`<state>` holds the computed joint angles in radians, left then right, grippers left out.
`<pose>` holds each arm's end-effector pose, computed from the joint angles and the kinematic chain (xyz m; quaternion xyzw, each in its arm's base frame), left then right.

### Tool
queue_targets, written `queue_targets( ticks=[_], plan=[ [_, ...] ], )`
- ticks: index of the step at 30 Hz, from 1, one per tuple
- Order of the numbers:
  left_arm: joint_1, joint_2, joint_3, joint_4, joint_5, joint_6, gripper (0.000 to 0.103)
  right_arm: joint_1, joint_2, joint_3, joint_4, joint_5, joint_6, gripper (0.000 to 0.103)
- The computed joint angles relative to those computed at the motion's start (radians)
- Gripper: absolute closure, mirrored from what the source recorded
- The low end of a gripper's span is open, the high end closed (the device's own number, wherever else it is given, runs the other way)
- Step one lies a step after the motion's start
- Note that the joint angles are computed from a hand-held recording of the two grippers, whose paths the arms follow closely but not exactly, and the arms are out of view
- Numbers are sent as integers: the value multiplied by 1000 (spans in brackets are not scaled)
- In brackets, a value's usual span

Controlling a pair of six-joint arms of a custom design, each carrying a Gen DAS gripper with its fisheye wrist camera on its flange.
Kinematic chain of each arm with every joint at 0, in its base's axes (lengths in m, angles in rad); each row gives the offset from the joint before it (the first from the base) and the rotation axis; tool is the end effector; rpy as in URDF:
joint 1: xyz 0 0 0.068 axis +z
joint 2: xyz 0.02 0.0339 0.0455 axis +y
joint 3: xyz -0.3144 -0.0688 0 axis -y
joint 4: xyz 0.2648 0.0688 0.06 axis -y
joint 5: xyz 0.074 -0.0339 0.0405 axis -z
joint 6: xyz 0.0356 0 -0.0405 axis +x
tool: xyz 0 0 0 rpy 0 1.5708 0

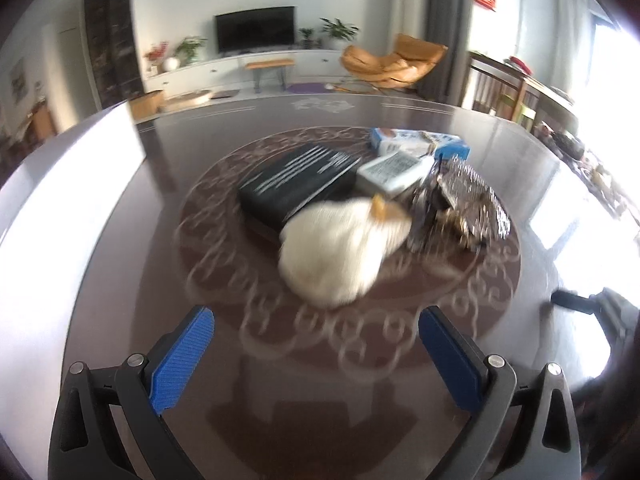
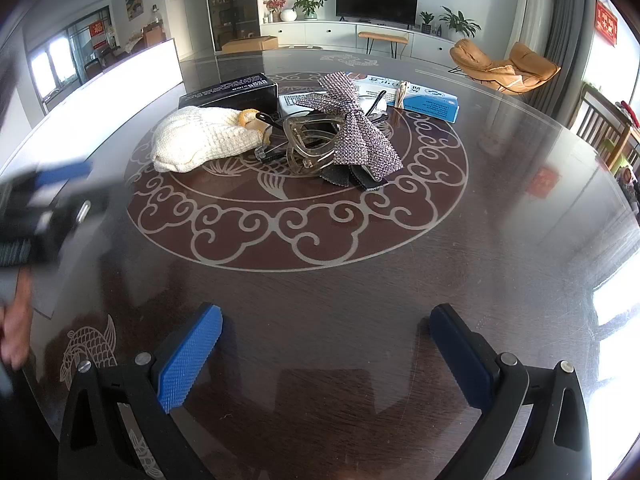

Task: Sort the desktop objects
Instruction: 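Grasp the cream knit pouch with the left tool, then lift the knit pouch and hold it in the left tool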

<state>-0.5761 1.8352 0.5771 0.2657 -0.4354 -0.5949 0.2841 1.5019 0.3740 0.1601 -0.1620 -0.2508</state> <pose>0.2588 -0.1502 0.0945 -0.0704 0.9352 0.0187 0.3465 0.2172 0.0694 0.1237 -0.2747 0.9116 0.0822 0.2946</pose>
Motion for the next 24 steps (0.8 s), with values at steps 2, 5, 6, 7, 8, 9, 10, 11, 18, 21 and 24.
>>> queue_targets(
  ticks=[2, 5, 6, 7, 8, 9, 10, 11, 18, 21, 24],
  plan=[
    [48, 37, 55, 5, 40, 51, 0, 0, 0, 0, 1, 0, 0, 0],
    [79, 122, 155, -26, 27, 69, 0, -1, 3, 0, 2, -1, -1, 0],
    [89, 143, 172, -31, 36, 70, 0, 0, 1, 0, 1, 0, 0, 0],
    [101, 166, 186, -29, 57, 71, 1, 0, 1, 0, 1, 0, 0, 0],
    [108, 179, 182, -9, 76, 74, 7, 1, 1, 0, 1, 0, 1, 0],
    [114, 193, 177, 24, 105, 81, 30, 1, 1, 0, 1, 0, 1, 0],
    [105, 204, 183, 26, 84, 83, 41, 0, 2, 0, 2, 0, 1, 0],
    [94, 202, 178, 29, 66, 88, 46, 1, 1, 0, 1, 0, 1, 0],
    [3, 84, -27, 75, -46, -82, 53, 2, 2, 0, 3, 1, 2, 0],
    [-54, 31, -79, -79, -147, -286, 53, 2, 3, 0, 3, 1, 2, 0],
    [-67, 4, -147, -105, -168, -409, 52, 2, 3, 0, 4, 2, 3, 0]
  ],
)
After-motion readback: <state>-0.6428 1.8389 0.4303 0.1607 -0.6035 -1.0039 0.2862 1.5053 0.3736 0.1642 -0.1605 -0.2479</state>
